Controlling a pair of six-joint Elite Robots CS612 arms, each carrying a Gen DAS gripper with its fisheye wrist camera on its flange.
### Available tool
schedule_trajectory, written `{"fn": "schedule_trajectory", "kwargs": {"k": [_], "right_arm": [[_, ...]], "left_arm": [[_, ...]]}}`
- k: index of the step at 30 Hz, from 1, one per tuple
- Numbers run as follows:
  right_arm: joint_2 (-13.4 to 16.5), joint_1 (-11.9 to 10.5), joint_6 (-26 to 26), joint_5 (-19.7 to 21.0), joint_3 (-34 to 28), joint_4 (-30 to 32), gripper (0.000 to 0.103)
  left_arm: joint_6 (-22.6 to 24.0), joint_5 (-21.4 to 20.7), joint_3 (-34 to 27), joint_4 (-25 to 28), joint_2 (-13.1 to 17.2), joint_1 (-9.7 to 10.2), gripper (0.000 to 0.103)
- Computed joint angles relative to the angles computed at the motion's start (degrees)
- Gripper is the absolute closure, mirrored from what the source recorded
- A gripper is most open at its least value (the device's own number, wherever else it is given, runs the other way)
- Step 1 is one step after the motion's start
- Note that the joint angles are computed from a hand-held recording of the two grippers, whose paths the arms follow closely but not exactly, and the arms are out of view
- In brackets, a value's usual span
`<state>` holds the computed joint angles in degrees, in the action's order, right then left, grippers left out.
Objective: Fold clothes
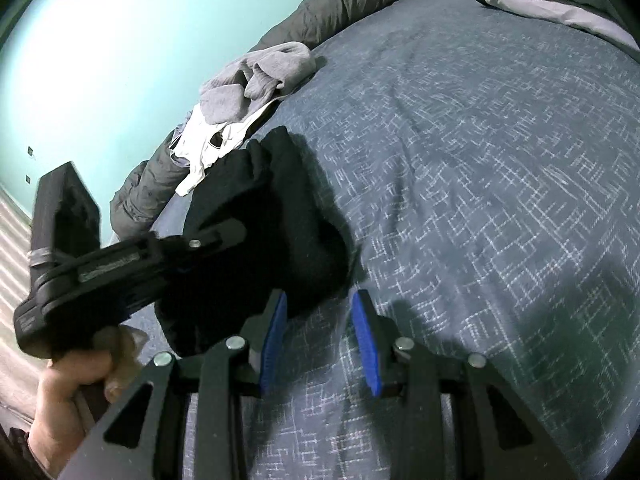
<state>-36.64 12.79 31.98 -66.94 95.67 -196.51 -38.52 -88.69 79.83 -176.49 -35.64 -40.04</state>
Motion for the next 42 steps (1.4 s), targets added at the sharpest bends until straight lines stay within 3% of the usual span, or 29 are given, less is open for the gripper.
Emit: {"fn": "schedule_trajectory", "kwargs": {"k": [4, 8, 12, 18, 24, 25, 26, 29, 34, 36, 42], "right_arm": [[0.3, -0.3, 0.1, 1.1, -0.7, -1.4, 0.068], [0.6, -0.3, 0.5, 1.5, -1.9, -3.3, 0.061], [1.1, -0.1, 1.3, 3.3, -3.7, -4.2, 0.052], [2.4, 0.8, -2.9, 7.3, -7.6, -0.9, 0.044], [4.4, 1.5, -5.2, 5.0, -11.4, 4.9, 0.044], [4.7, 1.6, -5.4, 4.9, -12.0, 6.2, 0.053], [5.0, 1.6, -6.2, 4.9, -12.4, 6.8, 0.072], [4.8, 2.0, -8.6, 3.5, -12.6, 7.0, 0.09], [2.4, 1.9, -10.9, 1.9, -9.6, -2.6, 0.093], [1.2, 1.8, -11.7, 0.9, -7.6, -4.1, 0.093], [2.2, 0.9, -8.2, 1.3, -7.1, 3.6, 0.093]], "left_arm": [[0.0, 4.2, 4.5, -2.1, -3.3, 0.07, 0.05], [-2.9, 8.4, 8.0, -1.1, -5.0, 0.9, 0.05], [-5.4, 8.6, 10.2, -0.2, -4.7, 1.38, 0.05], [-4.3, 8.9, 11.5, -3.4, -3.9, 0.83, 0.049], [-3.1, 8.7, 12.2, -4.4, -4.2, 0.73, 0.049], [-2.9, 8.6, 12.2, -4.3, -4.2, 0.73, 0.049], [-2.7, 8.8, 11.9, -4.0, -4.1, 0.72, 0.049], [-2.4, 9.3, 11.3, -3.1, -4.0, 0.62, 0.049], [-0.4, 7.4, 11.1, -3.3, -4.3, 0.25, 0.049], [0.3, 8.3, 10.4, -0.4, -4.4, -0.22, 0.049], [0.5, 9.1, 9.6, 2.5, -4.2, -0.64, 0.05]]}}
